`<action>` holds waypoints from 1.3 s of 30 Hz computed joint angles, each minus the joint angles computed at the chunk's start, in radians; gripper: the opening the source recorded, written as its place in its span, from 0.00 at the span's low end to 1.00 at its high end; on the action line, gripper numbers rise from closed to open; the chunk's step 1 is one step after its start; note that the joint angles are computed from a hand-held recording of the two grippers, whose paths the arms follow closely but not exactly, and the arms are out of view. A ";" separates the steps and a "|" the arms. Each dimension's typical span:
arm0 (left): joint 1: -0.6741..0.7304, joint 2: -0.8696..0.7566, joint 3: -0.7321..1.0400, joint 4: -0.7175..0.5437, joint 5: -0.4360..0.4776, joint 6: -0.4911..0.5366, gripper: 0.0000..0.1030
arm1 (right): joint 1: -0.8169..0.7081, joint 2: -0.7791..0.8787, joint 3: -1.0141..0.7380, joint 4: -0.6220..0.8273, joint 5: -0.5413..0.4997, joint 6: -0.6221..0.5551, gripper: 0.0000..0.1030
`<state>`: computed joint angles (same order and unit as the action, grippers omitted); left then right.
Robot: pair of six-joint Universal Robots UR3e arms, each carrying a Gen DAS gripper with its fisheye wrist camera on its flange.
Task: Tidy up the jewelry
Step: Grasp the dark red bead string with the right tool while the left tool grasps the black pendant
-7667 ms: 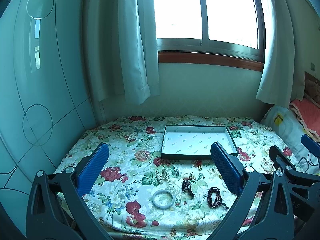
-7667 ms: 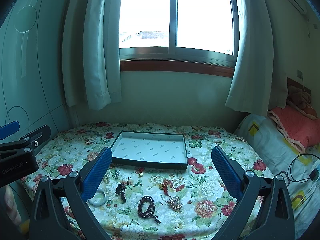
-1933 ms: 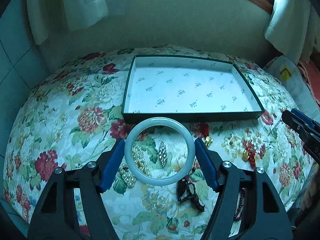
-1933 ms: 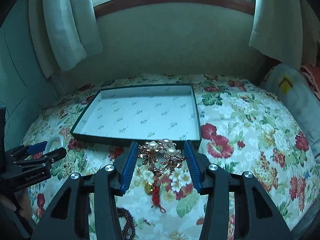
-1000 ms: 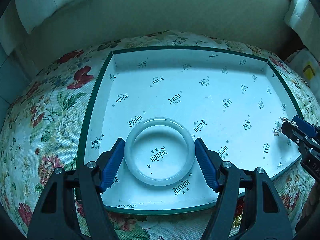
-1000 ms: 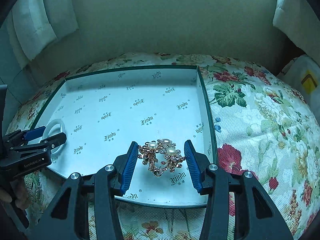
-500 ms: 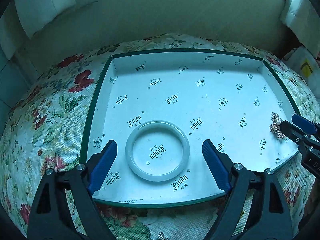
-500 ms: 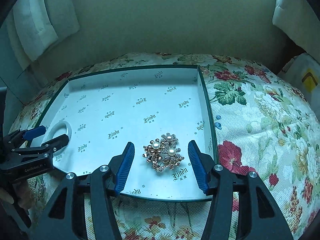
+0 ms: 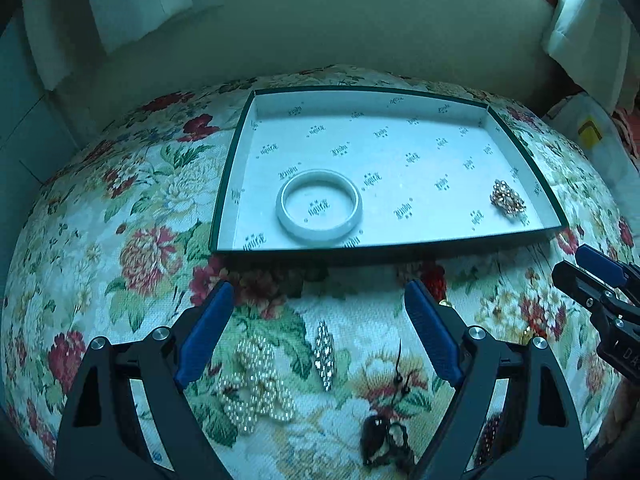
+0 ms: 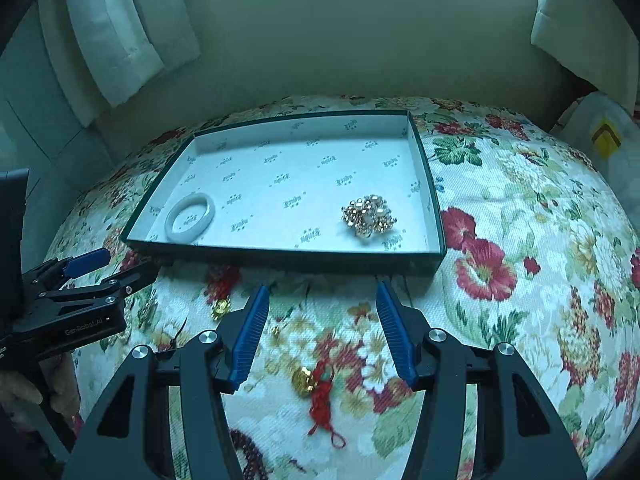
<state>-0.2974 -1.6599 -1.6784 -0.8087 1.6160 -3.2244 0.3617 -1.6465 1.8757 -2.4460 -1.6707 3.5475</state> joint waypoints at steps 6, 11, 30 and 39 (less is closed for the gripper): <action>-0.006 0.156 -0.143 -0.029 0.021 -0.016 0.84 | 0.106 -0.072 0.060 0.049 -0.033 0.084 0.54; -0.012 0.260 -0.237 -0.060 0.024 -0.045 0.84 | 0.174 -0.097 0.108 0.068 -0.038 0.149 0.54; -0.044 0.399 -0.389 -0.087 0.052 -0.078 0.84 | 0.320 -0.009 0.097 0.060 -0.057 0.242 0.56; -0.030 0.397 -0.394 -0.092 0.046 -0.069 0.84 | 0.373 0.067 0.029 0.094 -0.137 0.208 0.61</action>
<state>-0.3272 -1.2630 -2.0719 -0.9003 1.6620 -3.2937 0.7348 -1.5793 1.9042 -2.3519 -1.8075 3.7560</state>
